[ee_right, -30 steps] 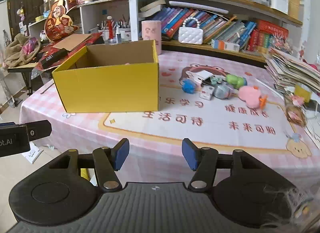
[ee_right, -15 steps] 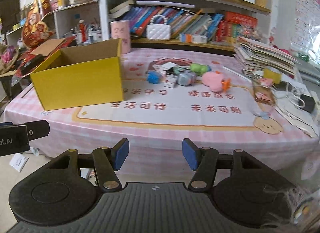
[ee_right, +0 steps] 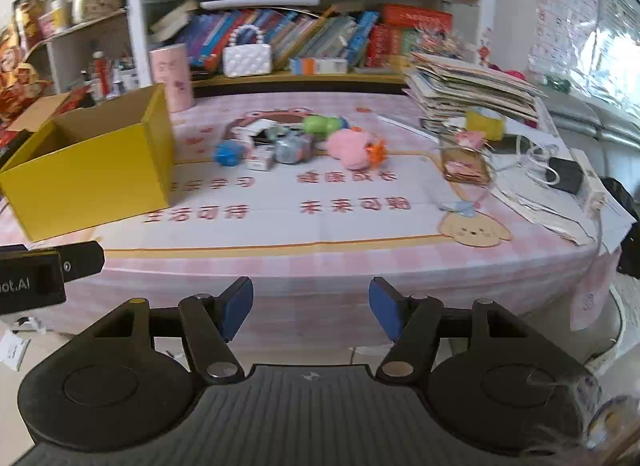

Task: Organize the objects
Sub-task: 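Withdraw both open tools from the box toward the remaining toys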

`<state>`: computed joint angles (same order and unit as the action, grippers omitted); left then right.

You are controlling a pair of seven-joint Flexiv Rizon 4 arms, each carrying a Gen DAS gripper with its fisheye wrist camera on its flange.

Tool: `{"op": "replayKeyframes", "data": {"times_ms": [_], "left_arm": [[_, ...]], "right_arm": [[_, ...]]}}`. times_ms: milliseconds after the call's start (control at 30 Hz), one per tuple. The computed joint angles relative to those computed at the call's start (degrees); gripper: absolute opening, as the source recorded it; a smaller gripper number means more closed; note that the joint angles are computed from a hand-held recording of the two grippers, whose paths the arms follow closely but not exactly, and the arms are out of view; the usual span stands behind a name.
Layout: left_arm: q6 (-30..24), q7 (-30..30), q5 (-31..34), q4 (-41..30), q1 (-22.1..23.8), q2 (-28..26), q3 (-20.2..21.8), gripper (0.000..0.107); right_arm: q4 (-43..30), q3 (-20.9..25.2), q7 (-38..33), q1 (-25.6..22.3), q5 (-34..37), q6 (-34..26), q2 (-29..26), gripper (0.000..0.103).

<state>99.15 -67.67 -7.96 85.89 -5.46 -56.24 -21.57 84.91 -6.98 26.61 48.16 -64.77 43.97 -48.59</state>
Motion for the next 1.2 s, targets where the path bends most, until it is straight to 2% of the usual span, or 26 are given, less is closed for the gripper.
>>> {"op": "replayKeyframes", "data": {"times_ms": [267,567,900,1200], "left_arm": [[-5.9,1.1,-2.7,-8.4,-5.2,-3.3,3.1,0.094],[-13.3,-2.5,-6.7,-20.3,-12.5,-8.0,11.2,0.098],[-24.6,-13.4,-5.1,-37.8,-18.3,-15.8,20.7,0.098],[-35.4,-23.9,0.1,-56.1,-19.4,-23.8,24.8,0.098]], "right_arm": [[1.6,0.0,-1.2,-2.8,0.7,1.1,0.8,0.067],[0.6,-0.9,-6.5,-6.6,1.9,6.7,-0.4,0.072],[-0.8,-3.6,-12.2,-10.2,3.9,15.6,-2.6,0.073],[-3.6,-7.2,-17.3,-12.1,6.6,21.8,-5.3,0.073]]}}
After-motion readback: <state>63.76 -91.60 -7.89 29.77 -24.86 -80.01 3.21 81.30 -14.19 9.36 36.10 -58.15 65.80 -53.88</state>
